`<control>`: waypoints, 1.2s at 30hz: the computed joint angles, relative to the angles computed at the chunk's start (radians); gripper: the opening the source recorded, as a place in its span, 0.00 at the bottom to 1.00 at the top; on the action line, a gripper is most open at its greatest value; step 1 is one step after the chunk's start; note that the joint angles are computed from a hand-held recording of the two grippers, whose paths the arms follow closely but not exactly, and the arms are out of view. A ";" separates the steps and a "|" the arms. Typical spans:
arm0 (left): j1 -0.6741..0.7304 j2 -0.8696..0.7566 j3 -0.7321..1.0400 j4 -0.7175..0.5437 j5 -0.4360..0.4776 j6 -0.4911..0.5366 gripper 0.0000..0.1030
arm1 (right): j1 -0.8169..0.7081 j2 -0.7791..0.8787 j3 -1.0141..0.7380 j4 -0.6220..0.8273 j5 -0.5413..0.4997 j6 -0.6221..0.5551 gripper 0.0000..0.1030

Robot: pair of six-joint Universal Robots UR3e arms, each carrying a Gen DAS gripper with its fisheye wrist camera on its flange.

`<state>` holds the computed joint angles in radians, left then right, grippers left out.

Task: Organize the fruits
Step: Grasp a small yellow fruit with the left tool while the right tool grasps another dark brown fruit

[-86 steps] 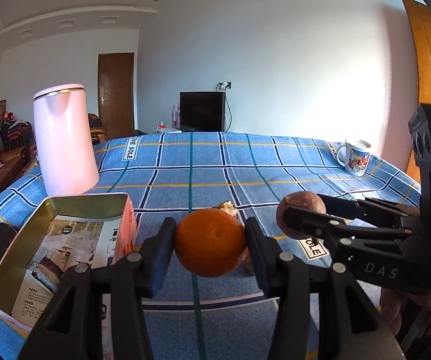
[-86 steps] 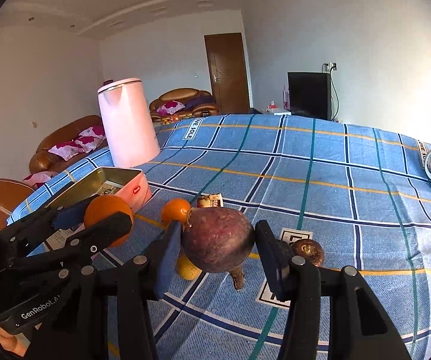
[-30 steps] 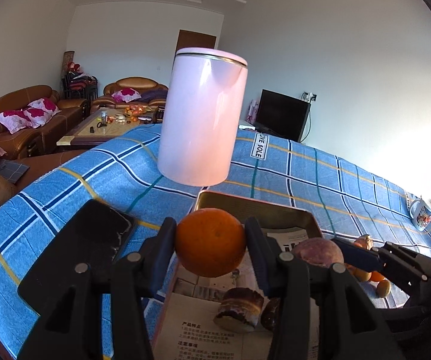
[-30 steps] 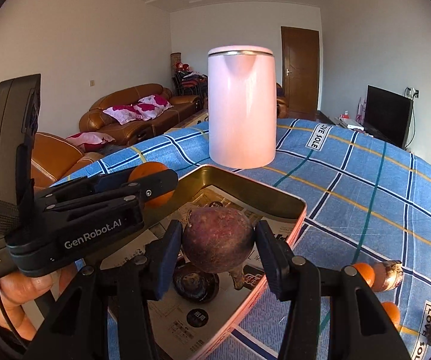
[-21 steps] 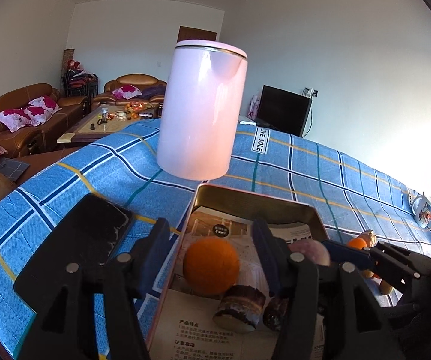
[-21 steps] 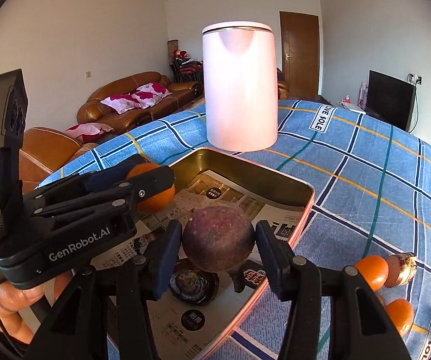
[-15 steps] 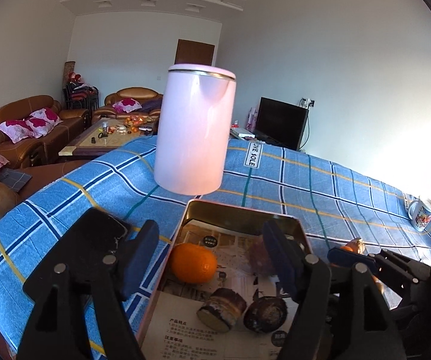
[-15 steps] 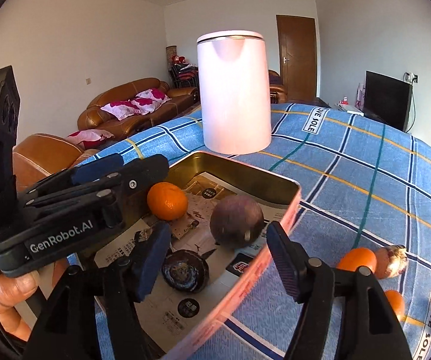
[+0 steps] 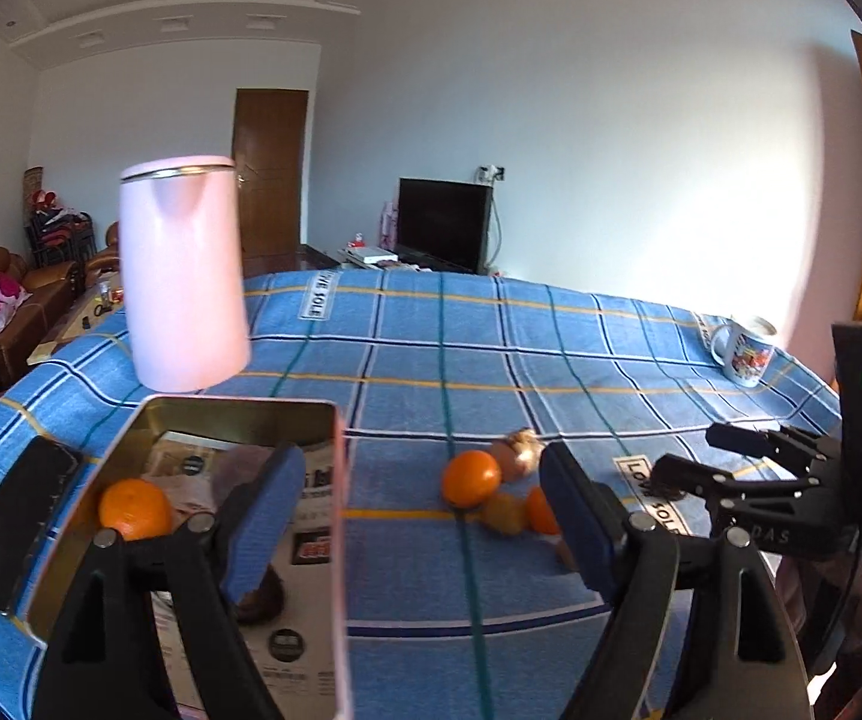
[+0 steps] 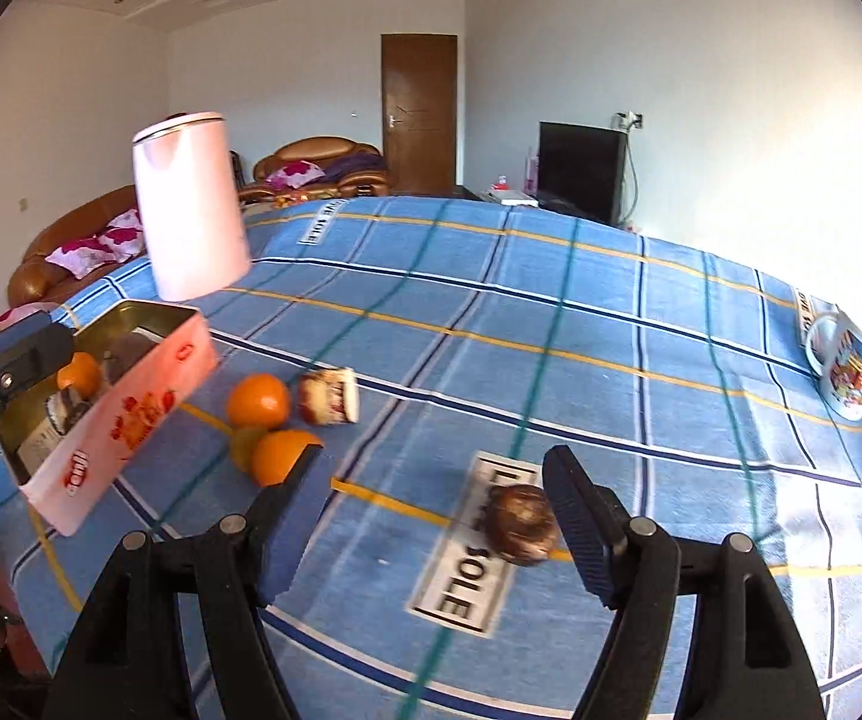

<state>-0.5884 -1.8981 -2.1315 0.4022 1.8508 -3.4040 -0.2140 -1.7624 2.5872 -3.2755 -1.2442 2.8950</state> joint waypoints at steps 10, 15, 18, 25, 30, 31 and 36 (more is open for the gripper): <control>-0.067 -0.154 0.249 -0.267 -0.100 -0.008 0.78 | -0.168 -0.023 -0.001 0.159 0.095 -0.061 0.72; -0.073 -0.189 0.324 -0.360 -0.126 0.006 0.63 | -0.163 0.007 -0.035 0.210 0.093 -0.059 0.72; -0.064 -0.197 0.351 -0.409 -0.161 0.009 0.56 | -0.174 0.012 -0.046 0.239 0.103 -0.059 0.71; -0.043 -0.208 0.388 -0.487 -0.214 0.003 0.49 | -0.161 0.076 -0.117 0.339 0.099 -0.073 0.51; -0.009 -0.202 0.371 -0.492 -0.285 -0.008 0.33 | -0.141 0.081 -0.122 0.332 0.082 -0.073 0.43; -0.008 -0.203 0.371 -0.491 -0.291 -0.007 0.28 | -0.131 0.084 -0.125 0.329 0.073 -0.073 0.41; -0.005 -0.194 0.343 -0.445 -0.294 -0.010 0.26 | -0.131 0.087 -0.128 0.326 0.078 -0.083 0.39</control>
